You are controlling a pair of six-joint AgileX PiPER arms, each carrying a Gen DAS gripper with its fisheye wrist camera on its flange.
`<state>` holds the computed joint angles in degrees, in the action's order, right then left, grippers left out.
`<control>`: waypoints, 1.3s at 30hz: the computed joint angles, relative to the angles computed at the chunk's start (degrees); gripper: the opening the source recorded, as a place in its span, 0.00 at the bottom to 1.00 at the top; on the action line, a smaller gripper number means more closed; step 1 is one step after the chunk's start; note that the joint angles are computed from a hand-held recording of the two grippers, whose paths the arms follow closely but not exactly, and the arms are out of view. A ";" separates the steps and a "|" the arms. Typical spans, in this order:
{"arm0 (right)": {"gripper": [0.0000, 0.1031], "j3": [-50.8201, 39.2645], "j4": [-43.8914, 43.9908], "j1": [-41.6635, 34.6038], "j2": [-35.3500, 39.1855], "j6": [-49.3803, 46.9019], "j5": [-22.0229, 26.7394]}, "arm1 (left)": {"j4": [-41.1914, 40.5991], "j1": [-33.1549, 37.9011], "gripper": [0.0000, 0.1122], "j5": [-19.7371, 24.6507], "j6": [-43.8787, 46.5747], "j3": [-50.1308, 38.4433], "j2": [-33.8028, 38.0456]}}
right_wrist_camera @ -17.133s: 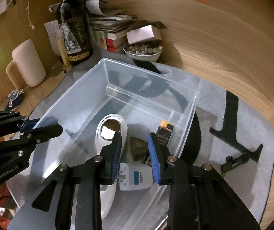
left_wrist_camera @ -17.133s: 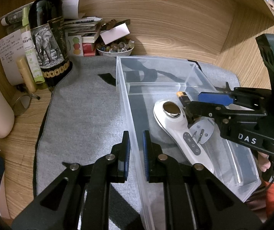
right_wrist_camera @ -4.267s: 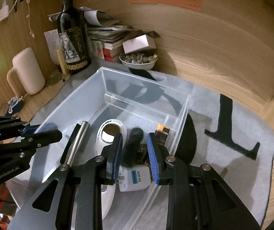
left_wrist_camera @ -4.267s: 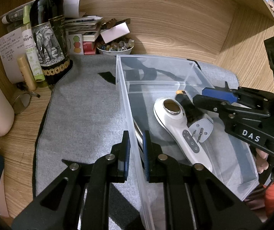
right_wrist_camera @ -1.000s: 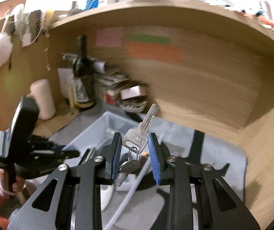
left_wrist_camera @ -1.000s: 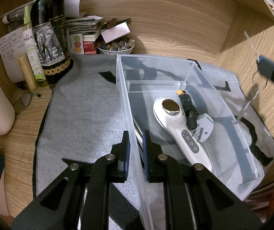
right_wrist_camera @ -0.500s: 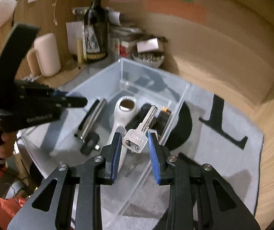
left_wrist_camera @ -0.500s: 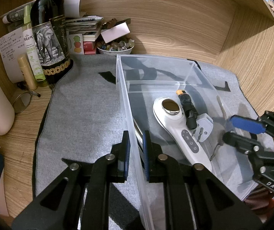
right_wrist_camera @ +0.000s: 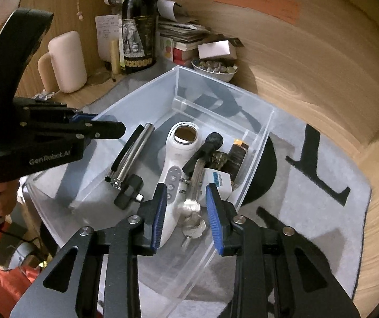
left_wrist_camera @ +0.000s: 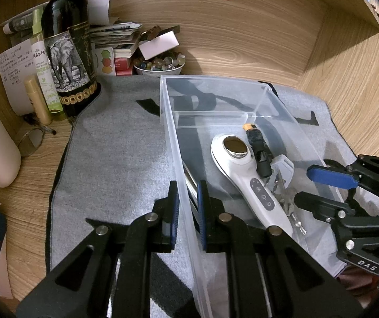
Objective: Organize rigid objects
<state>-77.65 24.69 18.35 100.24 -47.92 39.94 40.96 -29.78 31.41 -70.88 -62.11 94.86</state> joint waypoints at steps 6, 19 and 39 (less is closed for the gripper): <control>0.45 1.20 5.75 -1.51 -2.83 -3.67 -0.70 | 1.41 -0.54 0.11 1.20 -1.50 0.23 -0.75; 0.67 5.55 19.41 -6.33 -11.26 -11.61 -3.90 | 14.87 -9.19 0.21 10.66 -12.74 1.42 -8.57; 1.00 20.21 42.42 -12.00 -27.51 -30.52 -13.08 | 38.25 -31.99 0.91 34.63 -32.54 0.86 -10.84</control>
<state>-57.44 67.10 6.35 72.73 -78.45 26.86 79.21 -61.77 66.05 -103.43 -61.25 84.03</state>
